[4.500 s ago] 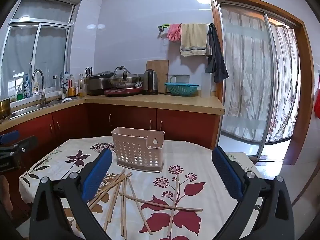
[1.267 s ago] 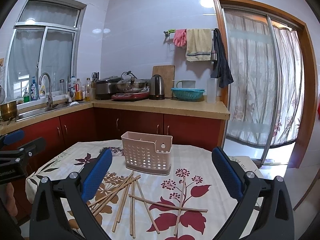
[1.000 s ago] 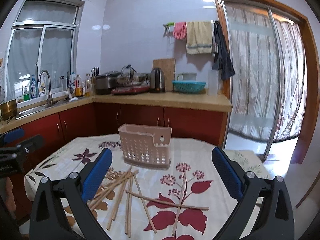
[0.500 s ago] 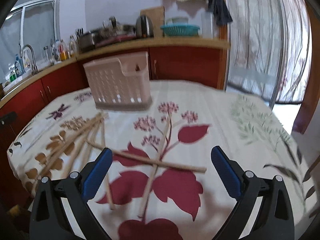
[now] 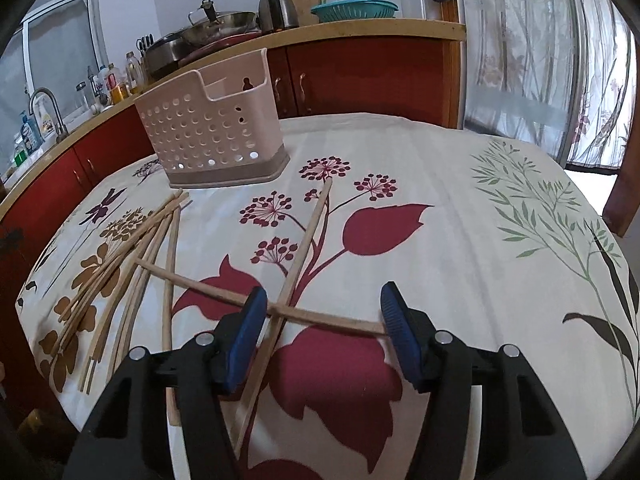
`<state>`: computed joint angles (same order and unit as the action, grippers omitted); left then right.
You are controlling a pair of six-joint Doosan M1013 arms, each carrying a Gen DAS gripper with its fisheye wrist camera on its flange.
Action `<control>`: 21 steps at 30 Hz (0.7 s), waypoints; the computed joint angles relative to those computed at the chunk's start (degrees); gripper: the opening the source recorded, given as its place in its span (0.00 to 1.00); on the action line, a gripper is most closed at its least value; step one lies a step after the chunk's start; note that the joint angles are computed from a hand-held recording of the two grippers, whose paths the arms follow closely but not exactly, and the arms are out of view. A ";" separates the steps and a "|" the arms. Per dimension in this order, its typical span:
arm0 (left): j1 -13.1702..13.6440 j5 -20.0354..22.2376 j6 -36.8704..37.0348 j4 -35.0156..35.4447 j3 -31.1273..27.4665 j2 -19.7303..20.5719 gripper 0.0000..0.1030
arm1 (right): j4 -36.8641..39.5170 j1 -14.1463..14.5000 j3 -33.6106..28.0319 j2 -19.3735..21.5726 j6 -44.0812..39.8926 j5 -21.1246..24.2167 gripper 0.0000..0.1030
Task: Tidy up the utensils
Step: 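Lower the right gripper over a single wooden chopstick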
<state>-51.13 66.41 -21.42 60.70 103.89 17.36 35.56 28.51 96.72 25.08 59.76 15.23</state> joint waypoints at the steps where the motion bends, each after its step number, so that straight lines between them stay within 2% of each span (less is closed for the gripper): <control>1: 0.04 -0.13 0.14 -0.04 0.00 0.03 0.97 | -0.31 -0.10 -0.24 0.09 0.38 0.33 0.57; 6: 0.11 -0.02 0.44 -0.17 -0.22 0.23 0.97 | -2.20 -0.69 -1.39 0.55 3.30 3.30 0.60; 14: 0.31 0.01 0.23 -1.12 0.26 0.21 0.97 | 4.14 -1.49 -1.08 -0.10 -3.66 12.21 0.60; 19: 0.39 0.07 -0.11 -1.61 0.79 0.06 0.97 | 5.37 -1.11 0.19 -0.73 -6.58 10.21 0.59; 21: 0.45 0.05 -0.28 -1.90 1.07 0.03 0.97 | 7.35 -1.22 0.65 -0.62 -7.85 9.23 0.55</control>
<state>-50.68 66.47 -21.70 58.80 104.96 17.38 42.92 27.28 97.37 24.45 51.91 24.46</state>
